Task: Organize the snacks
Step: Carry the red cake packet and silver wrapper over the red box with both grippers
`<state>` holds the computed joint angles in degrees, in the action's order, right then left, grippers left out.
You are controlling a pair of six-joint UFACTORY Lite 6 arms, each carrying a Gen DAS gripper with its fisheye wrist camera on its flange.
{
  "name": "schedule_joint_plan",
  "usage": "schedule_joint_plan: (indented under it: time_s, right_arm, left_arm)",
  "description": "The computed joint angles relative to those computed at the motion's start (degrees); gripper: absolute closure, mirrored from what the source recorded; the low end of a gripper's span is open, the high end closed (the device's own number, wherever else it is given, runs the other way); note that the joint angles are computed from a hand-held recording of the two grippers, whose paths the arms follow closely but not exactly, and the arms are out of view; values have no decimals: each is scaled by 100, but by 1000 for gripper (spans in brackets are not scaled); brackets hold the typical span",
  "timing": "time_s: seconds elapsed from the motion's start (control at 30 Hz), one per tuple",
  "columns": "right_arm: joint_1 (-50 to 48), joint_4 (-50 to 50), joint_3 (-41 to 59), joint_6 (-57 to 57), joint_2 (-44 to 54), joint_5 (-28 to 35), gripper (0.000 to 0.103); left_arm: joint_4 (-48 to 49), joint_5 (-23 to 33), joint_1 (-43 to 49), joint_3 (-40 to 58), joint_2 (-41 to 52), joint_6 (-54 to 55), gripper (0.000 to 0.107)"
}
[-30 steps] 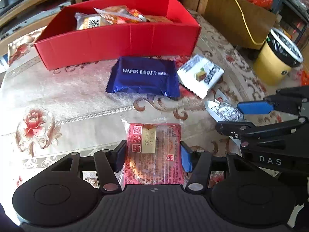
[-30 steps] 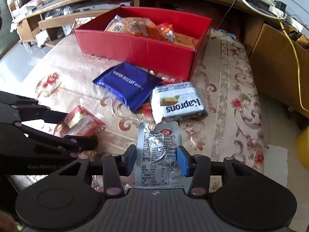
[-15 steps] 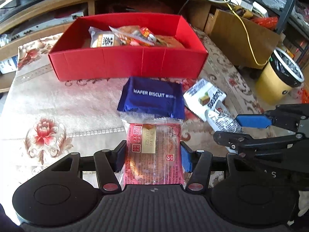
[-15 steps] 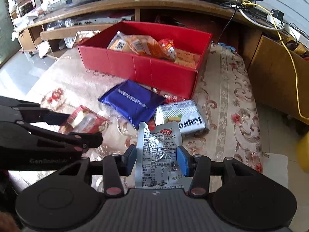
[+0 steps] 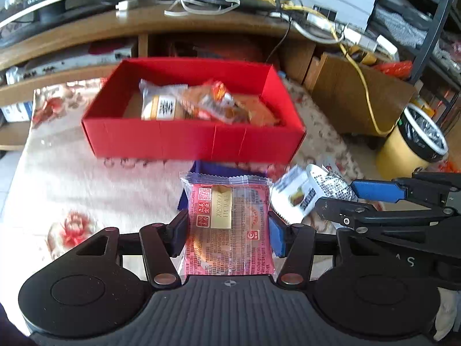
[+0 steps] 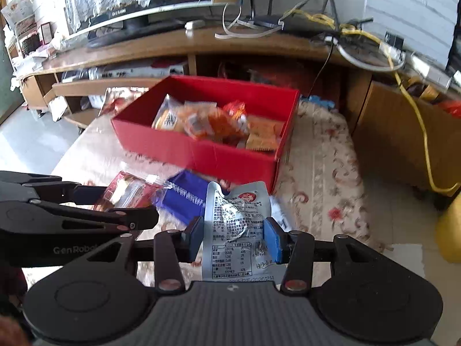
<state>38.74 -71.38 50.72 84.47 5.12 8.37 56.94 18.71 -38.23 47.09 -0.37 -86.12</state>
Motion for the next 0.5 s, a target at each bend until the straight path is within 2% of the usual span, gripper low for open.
schedule_joint_plan:
  time_s: [0.13, 0.33, 0.43, 0.5]
  right_arm:
    - [126, 999, 322, -1110, -197, 374, 63]
    - [215, 1471, 1054, -1618, 51, 523, 63]
    - [200, 1263, 1551, -1476, 394, 630, 63]
    - [61, 1495, 1866, -1751, 654, 536, 63]
  left_arm:
    - [159, 95, 25, 58, -298, -65, 45]
    - [154, 297, 228, 419, -406, 237, 45]
    - [164, 237, 428, 701, -235, 316, 46]
    - [116, 96, 617, 949, -6, 410, 46]
